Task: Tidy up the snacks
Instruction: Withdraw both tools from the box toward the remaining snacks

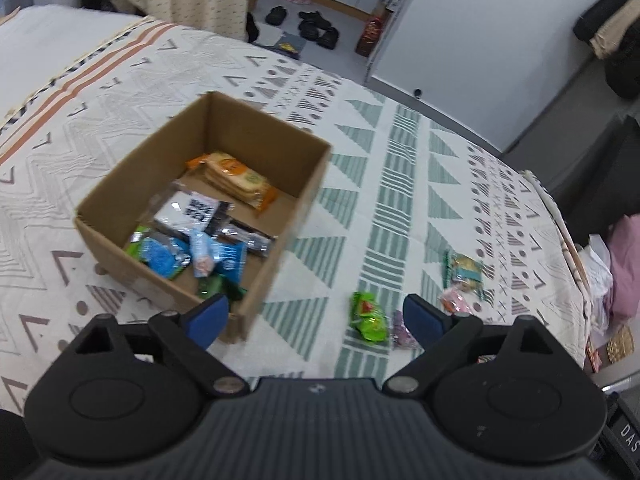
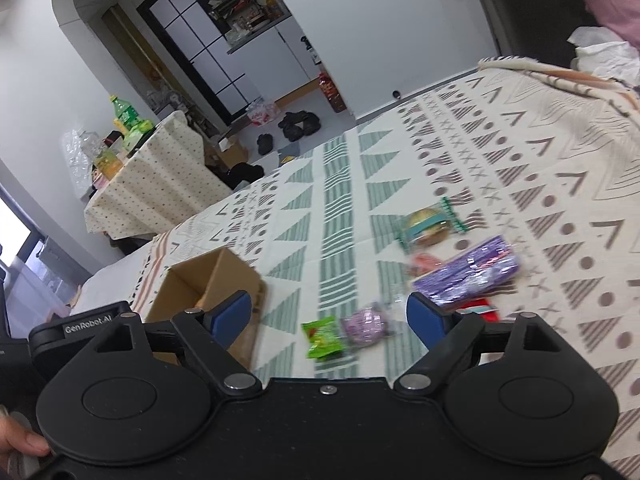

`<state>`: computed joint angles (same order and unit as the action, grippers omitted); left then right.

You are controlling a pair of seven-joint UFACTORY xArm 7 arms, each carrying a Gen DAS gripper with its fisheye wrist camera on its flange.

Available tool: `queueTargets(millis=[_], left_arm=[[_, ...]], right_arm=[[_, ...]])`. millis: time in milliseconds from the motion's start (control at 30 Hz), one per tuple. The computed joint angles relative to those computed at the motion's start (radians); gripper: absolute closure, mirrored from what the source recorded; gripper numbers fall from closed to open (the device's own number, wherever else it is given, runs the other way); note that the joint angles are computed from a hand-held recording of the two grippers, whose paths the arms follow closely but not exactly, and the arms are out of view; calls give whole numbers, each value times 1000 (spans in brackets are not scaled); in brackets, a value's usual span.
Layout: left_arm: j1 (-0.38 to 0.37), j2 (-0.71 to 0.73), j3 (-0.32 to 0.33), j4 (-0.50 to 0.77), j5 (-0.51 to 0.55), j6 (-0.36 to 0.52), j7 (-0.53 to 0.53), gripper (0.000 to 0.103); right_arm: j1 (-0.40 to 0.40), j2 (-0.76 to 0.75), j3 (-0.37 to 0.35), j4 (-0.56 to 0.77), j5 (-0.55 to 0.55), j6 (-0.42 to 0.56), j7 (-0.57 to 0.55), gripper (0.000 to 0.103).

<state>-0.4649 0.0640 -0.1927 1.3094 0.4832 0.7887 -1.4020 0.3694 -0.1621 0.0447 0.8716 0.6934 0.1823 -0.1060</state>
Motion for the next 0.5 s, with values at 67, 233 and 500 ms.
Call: queueTargets(millis=[67,233,500], left_arm=[[-11,24,-5,29,14,8,3,6],[-45,82,1,93,21,19,17,6],[-96,180,32,190,4,28,60,6]], right_arm=[[6,-11,-19,-17,32,-2,-35,19],[6,-24,-51,-46,100,-7,-86,19],[-14,-28,-79,-70,193,4,-146,19]])
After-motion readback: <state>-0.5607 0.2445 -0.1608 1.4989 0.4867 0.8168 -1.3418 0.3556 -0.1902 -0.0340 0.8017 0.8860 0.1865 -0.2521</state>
